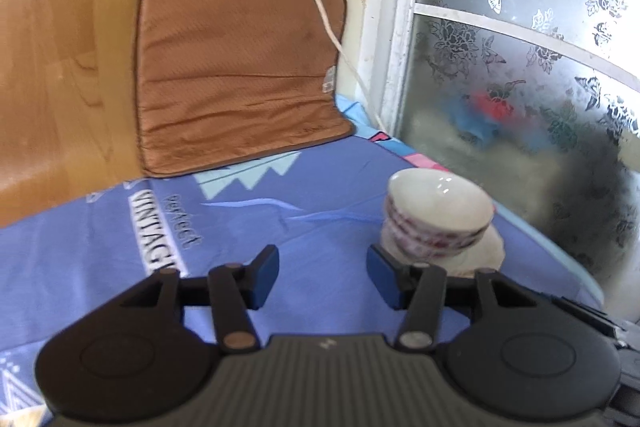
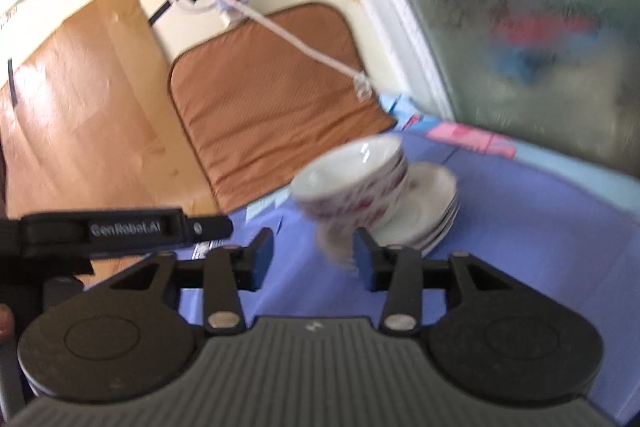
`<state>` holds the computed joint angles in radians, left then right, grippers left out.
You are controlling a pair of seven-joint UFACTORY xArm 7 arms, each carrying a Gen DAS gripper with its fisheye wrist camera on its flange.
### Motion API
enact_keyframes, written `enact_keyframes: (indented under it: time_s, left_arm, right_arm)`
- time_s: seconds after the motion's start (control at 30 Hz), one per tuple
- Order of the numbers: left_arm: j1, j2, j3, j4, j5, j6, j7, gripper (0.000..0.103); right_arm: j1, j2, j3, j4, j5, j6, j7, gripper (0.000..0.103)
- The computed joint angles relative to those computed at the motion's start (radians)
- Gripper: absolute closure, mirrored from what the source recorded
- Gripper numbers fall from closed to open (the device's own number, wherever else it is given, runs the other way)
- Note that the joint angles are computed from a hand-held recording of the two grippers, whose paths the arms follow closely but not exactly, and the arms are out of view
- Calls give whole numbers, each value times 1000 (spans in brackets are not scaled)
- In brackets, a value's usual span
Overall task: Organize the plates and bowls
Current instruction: 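Lower the bowls onto the plates and open both tools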
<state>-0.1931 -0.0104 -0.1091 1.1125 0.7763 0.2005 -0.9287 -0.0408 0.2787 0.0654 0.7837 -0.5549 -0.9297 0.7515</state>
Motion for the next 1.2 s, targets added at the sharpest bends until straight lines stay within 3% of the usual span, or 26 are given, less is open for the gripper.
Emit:
enact_keyframes:
  time_s: [0.07, 0.1, 0.13, 0.2, 0.33, 0.43, 0.57, 0.77, 1.07, 1.2]
  left_arm:
    - [17, -45, 0, -39, 103, 6, -87, 40]
    - [34, -69, -6, -59, 158, 7, -133, 36]
    - [54, -91, -15, -77, 207, 6, -176, 28]
    - [99, -136, -38, -113, 306, -1, -261, 21]
    - [177, -211, -69, -182, 402, -40, -353, 2]
    - [223, -254, -89, -228, 421, -65, -358, 0]
    - [262, -299, -108, -284, 387, -82, -298, 0]
    - [361, -347, -158, -353, 362, -116, -295, 0]
    - [440, -347, -187, -395, 217, -155, -165, 0]
    - [490, -345, -232, -400, 175, -164, -132, 0]
  right_arm:
    - [16, -14, 7, -12, 19, 11, -13, 49]
    - [29, -22, 9, -22, 48, 5, -35, 40]
    - [50, -32, 11, -38, 103, -8, -73, 34]
    - [95, -46, 15, -72, 234, -55, -154, 15]
    - [184, -61, 33, -118, 478, -143, -285, 1]
    - [241, -67, 48, -134, 629, -172, -339, 0]
    - [300, -88, 60, -133, 751, -119, -415, 0]
    - [338, -85, 68, -118, 799, -92, -438, 0]
    - [362, -81, 70, -85, 814, -27, -452, 0]
    - [366, -81, 70, -78, 809, -8, -454, 0]
